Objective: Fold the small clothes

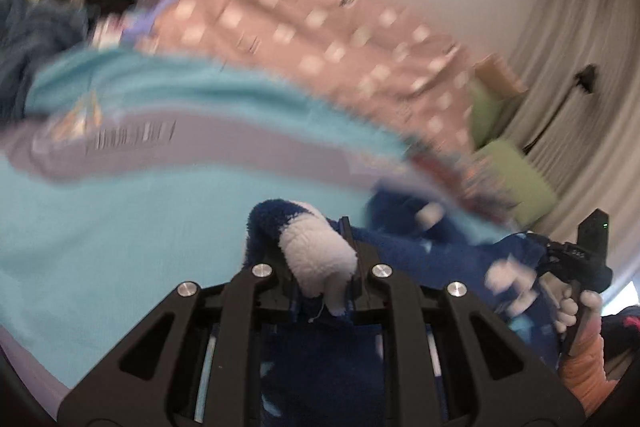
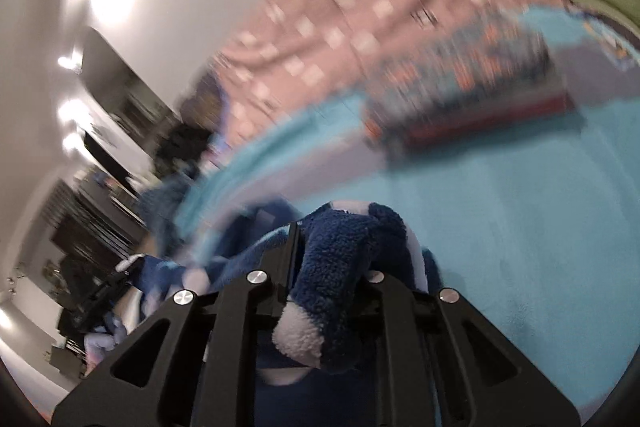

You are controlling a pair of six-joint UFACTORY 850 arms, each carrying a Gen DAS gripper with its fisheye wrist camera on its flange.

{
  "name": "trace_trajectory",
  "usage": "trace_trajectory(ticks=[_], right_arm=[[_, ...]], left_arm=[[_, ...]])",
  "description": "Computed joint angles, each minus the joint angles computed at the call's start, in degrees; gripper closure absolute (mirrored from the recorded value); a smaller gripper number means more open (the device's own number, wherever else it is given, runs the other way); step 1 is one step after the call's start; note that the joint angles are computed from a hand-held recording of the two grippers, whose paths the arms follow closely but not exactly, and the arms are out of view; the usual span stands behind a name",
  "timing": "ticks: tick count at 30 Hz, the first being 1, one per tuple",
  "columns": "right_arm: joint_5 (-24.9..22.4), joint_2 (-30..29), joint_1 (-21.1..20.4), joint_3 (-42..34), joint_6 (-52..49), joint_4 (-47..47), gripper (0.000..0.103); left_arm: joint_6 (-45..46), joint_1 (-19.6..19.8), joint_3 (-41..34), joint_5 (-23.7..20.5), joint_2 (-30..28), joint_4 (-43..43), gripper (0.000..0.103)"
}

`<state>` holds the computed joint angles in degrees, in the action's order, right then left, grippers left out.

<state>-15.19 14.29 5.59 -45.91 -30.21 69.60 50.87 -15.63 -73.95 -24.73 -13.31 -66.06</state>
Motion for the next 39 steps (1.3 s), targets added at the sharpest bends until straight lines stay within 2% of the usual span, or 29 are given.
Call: trace_trajectory(ticks=[2,3,5,7,10,12,14,18,20,22,24,26,29,30,32,34,36,38,39], right_arm=[[-2.1,-0.6,-0.9,0.9,-2.8,3.6,0.085],[-2.9,-0.3,-1.4,1.4,-7.1,7.9,0.082],[-3.6,0.6,-1.8,1.6,-9.2,9.7,0.075],[-1.6,1.7,-0.4,1.3,-3.2,2.6,0.071],[-2.5,3.3,0.9,1.2,0.9,-2.3,0.068],[-3.1,4.6,1.8,1.1,3.1,-5.7,0.064],[-4.0,6.0,3.5,1.0,8.3,-13.8,0.062],[-7.2,6.3,7.2,-0.4,13.4,-26.1,0.062],[-8.9,4.3,9.4,-2.4,17.2,-33.9,0.062],[-11.4,0.2,11.2,-5.8,23.0,-42.9,0.062],[-12.7,-3.2,11.7,-8.4,24.7,-46.0,0.062],[-11.5,-6.4,11.1,-11.2,26.7,-48.2,0.062],[-5.5,-9.0,9.8,-13.3,36.5,-56.1,0.062],[-3.8,-9.9,8.8,-13.5,40.1,-57.4,0.062],[-3.9,-10.7,7.2,-12.9,43.4,-55.5,0.062],[-3.1,-9.6,6.0,-10.6,37.8,-47.6,0.062],[-2.2,-7.6,5.4,-8.6,35.7,-44.6,0.062],[-1.7,-4.7,5.2,-6.7,40.2,-48.3,0.062],[-1.5,-2.6,5.4,-5.4,45.7,-53.6,0.062]], left_arm=[[-1.7,1.2,-0.7,-3.3,-1.9,-0.9,0.087],[1.0,2.1,-0.3,-4.7,-1.9,-4.8,0.086],[6.0,2.9,0.9,-5.9,-1.0,-10.3,0.085],[7.6,2.7,1.5,-5.4,-0.2,-11.1,0.074],[12.3,1.5,3.6,-3.9,3.3,-13.6,0.057],[15.6,1.7,4.9,-6.0,5.3,-15.8,0.055],[17.0,1.9,6.0,-8.3,7.0,-16.3,0.055],[15.6,1.7,5.9,-16.9,7.7,-10.2,0.055],[11.1,-0.3,3.5,-20.2,5.8,-2.2,0.055],[7.1,-2.6,1.2,-20.9,3.6,5.1,0.055],[0.8,-5.6,-4.0,-21.9,-0.7,14.3,0.055],[-1.2,-7.0,-7.7,-21.4,-3.5,17.9,0.057],[-1.9,-8.2,-12.4,-15.2,-6.5,19.6,0.057],[-2.7,-8.2,-13.4,-12.4,-7.2,19.0,0.053],[-7.0,-7.6,-14.5,-11.0,-8.4,18.5,0.052],[-7.5,-6.8,-13.5,-11.0,-8.3,17.3,0.049],[-9.4,-6.2,-11.6,-10.8,-7.4,18.8,0.045],[-12.1,-5.8,-10.9,-10.9,-7.0,20.1,0.045],[-11.9,-5.4,-9.8,-10.3,-6.1,19.6,0.045]])
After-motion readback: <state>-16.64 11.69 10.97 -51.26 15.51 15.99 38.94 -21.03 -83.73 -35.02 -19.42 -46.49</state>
